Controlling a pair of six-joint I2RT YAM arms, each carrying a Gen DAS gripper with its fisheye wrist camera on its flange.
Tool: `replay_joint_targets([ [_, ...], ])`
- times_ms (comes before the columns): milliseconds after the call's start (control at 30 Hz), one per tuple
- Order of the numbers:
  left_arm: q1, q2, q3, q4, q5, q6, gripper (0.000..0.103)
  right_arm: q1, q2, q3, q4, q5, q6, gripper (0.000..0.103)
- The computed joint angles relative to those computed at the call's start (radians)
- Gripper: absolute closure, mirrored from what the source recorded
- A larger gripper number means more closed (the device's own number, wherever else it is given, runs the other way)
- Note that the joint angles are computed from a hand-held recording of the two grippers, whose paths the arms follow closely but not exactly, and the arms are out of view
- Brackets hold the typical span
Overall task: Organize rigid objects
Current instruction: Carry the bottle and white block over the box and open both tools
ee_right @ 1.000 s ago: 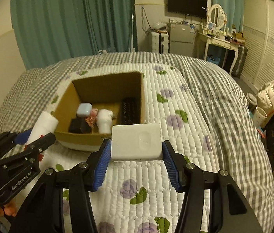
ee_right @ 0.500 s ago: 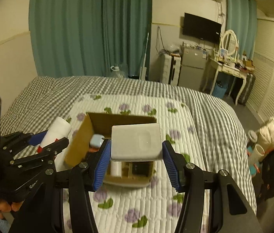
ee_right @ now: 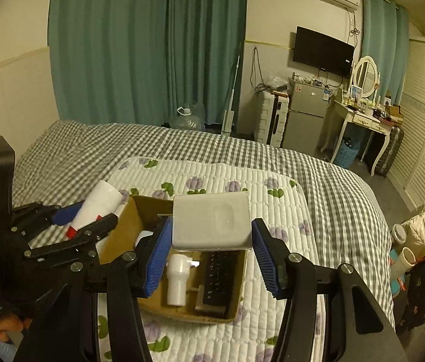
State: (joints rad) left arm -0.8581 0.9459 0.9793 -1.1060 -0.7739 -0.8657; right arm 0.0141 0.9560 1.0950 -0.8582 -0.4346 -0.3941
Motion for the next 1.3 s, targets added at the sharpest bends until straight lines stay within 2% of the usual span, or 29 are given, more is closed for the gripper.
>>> replay_joint_targets([
  [200,0.127,0.02,-0.066,0.165,0.063,0.14,0.067,0.045,0.077,-0.068,0.116,0.039,0.029,0.05],
  [333,0.171,0.031,-0.116,0.261,0.088,0.194,0.067,0.083,0.13,-0.086,0.179,0.065,0.048,0.05],
  [567,0.274,0.076,-0.215,0.403,0.171,0.247,0.067,0.119,0.214,-0.12,0.285,0.08,0.065,0.05],
  [700,0.334,0.091,-0.279,0.485,0.239,0.268,0.067,0.143,0.268,-0.195,0.375,0.109,0.081,0.05],
  [867,0.329,0.124,-0.326,0.54,0.244,0.262,0.067,0.148,0.314,-0.285,0.465,0.127,0.082,0.05],
  [1033,0.292,0.142,-0.317,0.551,0.207,0.269,0.066,0.137,0.324,-0.293,0.485,0.09,0.092,0.05],
  [1100,0.292,0.159,-0.307,0.541,0.207,0.27,0.064,0.127,0.323,-0.286,0.48,0.068,0.116,0.049],
  [1167,0.28,0.152,-0.301,0.532,0.183,0.274,0.056,0.129,0.307,-0.288,0.486,0.069,0.126,0.042],
  [1233,0.269,0.132,-0.285,0.507,0.164,0.284,0.051,0.128,0.287,-0.286,0.484,0.077,0.127,0.041],
  [1300,0.265,0.115,-0.253,0.475,0.157,0.302,0.051,0.114,0.272,-0.27,0.469,0.064,0.128,0.041],
])
